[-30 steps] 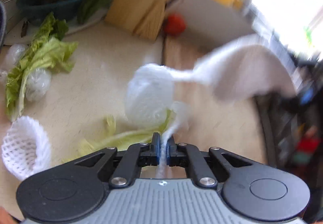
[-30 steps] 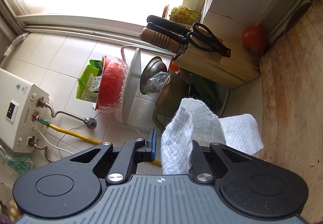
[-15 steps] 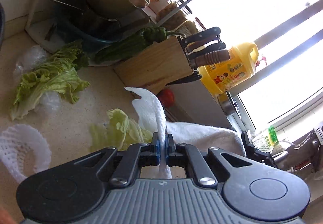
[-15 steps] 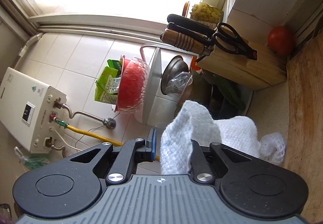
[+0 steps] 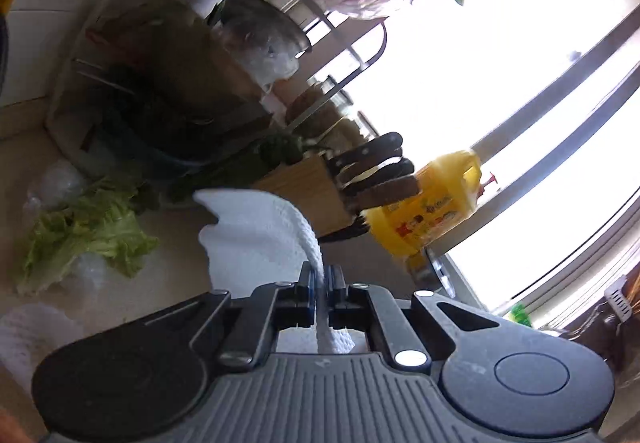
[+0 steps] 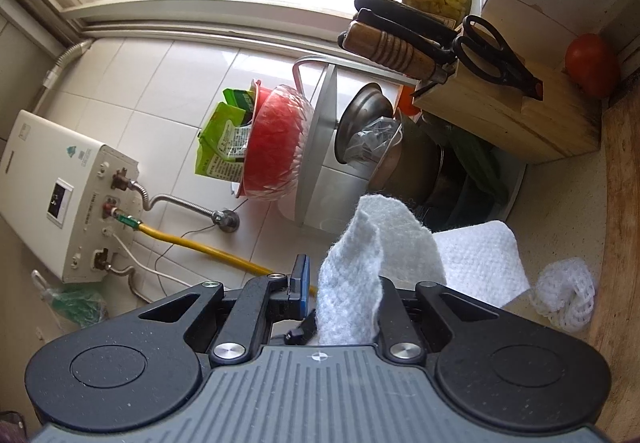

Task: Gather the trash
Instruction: 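Carry the paper towel in the right gripper down toward the trash bin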

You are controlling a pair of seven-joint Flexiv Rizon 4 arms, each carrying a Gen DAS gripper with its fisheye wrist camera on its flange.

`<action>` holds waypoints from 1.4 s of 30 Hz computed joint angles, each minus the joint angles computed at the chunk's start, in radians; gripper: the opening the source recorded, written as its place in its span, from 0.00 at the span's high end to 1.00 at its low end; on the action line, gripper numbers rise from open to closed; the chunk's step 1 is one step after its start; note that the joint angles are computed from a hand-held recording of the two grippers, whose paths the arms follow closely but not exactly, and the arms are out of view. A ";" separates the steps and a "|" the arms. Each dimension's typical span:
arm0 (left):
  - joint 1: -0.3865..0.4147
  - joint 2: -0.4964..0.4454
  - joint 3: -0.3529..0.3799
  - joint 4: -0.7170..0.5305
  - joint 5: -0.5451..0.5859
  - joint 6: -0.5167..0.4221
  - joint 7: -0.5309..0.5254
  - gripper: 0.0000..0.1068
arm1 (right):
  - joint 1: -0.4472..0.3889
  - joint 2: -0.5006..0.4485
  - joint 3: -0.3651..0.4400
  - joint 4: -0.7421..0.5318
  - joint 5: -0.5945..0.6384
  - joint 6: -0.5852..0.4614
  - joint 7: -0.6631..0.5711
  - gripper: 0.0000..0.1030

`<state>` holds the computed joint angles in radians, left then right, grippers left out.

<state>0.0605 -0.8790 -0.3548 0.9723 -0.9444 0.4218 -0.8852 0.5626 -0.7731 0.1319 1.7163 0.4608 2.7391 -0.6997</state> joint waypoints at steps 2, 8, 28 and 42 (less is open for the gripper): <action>-0.064 -0.022 0.135 -0.054 -0.054 -0.092 -0.024 0.97 | -0.003 0.003 0.005 0.013 0.004 0.008 0.007 0.84; 0.016 0.039 0.009 0.067 -0.082 -0.046 0.029 0.97 | -0.015 0.011 0.002 0.036 -0.040 0.024 0.027 0.84; 0.157 0.212 0.047 0.350 -0.375 0.071 0.228 0.97 | -0.020 -0.019 -0.018 -0.133 -0.269 -0.208 0.043 0.84; 0.228 0.344 0.169 0.531 -0.503 0.163 0.324 0.97 | -0.062 -0.250 0.038 -0.518 -0.782 -0.440 0.369 0.84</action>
<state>0.2889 -0.5349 -0.1860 1.5034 -1.4477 0.5846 -0.5609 0.5003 -1.0231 0.1697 1.1978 -0.3214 2.2992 -0.3303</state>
